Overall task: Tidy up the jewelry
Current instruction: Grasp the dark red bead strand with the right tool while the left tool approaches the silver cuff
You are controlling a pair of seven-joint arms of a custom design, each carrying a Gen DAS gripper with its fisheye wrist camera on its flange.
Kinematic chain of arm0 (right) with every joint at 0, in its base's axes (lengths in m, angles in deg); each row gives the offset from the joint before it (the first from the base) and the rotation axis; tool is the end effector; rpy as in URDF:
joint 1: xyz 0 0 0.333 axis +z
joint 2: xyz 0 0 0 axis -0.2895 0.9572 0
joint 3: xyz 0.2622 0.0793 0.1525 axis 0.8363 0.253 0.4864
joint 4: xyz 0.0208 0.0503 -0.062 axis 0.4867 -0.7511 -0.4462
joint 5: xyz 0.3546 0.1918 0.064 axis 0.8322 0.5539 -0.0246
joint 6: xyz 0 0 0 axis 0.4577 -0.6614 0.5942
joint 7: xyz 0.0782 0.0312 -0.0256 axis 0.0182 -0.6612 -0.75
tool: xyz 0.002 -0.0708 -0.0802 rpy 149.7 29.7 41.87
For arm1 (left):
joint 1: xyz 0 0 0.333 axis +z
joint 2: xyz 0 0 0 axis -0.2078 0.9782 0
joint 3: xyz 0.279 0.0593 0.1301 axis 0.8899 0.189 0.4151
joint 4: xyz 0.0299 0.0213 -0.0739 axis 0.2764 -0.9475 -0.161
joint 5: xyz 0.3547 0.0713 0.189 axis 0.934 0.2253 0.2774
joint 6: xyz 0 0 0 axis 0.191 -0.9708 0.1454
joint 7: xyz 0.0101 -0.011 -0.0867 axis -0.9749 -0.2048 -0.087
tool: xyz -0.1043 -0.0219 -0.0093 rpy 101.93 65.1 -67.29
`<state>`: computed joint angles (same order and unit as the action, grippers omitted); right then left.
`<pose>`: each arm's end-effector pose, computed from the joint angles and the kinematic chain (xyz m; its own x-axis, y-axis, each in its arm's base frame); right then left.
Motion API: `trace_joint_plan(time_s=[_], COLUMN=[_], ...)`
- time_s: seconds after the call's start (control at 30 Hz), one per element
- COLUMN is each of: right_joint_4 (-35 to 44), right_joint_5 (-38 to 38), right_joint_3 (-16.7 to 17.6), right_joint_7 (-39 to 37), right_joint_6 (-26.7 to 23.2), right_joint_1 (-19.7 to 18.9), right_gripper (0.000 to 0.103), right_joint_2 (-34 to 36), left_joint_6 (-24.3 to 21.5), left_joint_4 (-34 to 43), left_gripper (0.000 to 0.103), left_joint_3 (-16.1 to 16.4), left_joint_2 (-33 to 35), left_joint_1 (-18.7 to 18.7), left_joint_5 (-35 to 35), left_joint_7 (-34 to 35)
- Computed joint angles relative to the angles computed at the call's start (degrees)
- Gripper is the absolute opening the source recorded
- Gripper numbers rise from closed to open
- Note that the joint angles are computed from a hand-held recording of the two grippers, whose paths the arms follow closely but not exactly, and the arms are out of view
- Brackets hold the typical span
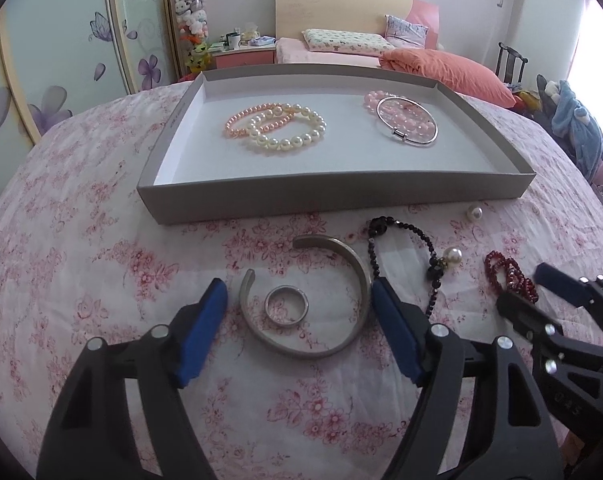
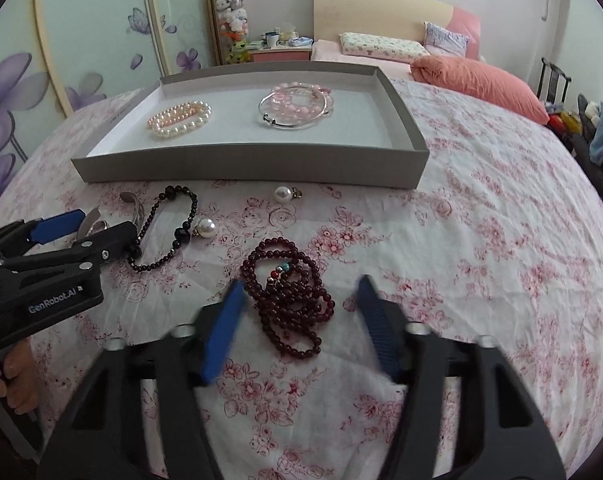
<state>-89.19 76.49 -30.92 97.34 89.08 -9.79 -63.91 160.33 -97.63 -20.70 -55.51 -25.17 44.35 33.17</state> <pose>0.5839 0.0593 0.4885 0.2018 -0.9788 -0.0361 -0.7584 -0.1328 -0.6381 0.6047 -0.2679 0.4837 -0.0238 -0.9990 0.0368 -0.7984 -0.0032 -0.6021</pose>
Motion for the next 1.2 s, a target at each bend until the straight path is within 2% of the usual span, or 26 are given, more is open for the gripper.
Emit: trace_joint_plan(time_s=[0.03,0.07,0.23,0.37,0.43,0.53,0.6,0.93,1.2], right_joint_4=[-0.2,-0.2,-0.8,-0.8,-0.7,-0.7,-0.6,-0.7,-0.7], right_joint_5=[0.5,-0.2,-0.6,0.2,1.1,1.9,1.9,4.0,4.4], right_joint_3=[0.0,0.0,-0.2,-0.2,-0.3,-0.4,-0.4,-0.6,-0.5], right_joint_7=[-0.9,-0.5,1.5,0.9,0.3,-0.3,-0.4,-1.6,-2.0], right_joint_6=[0.2,0.4,1.2,1.1,0.9,0.7,0.6,0.6,1.0], right_joint_1=[0.1,0.0,-0.3,-0.3,-0.2,-0.2,-0.3,-0.4,-0.4], right_gripper=[0.027,0.021,0.018,0.018,0.018,0.018,0.018,0.018,0.014], right_joint_2=[-0.2,-0.1,-0.5,-0.5,-0.5,-0.6,-0.6,-0.8,-0.8], left_joint_6=[0.1,0.2,-0.7,-3.7,-4.4,-4.3,-3.6,2.4,6.9], left_joint_4=[-0.2,-0.3,-0.4,1.4,1.8,2.1,1.8,-4.0,-8.3], left_gripper=[0.077,0.078,0.086,0.086,0.085,0.075,0.064,0.063,0.063], left_joint_3=[-0.1,-0.1,0.1,0.4,0.5,0.4,0.4,0.4,0.4], left_joint_2=[-0.1,-0.2,-0.4,0.5,0.8,0.9,0.7,-3.1,-6.4], left_joint_1=[0.2,0.3,0.2,-0.8,-1.2,-1.2,-1.2,1.6,2.8], left_joint_5=[-0.8,-1.2,-0.8,2.0,3.6,4.0,4.3,0.1,0.6], left_joint_7=[0.2,0.3,-0.4,-2.7,-3.8,-4.1,-4.3,-0.7,0.4])
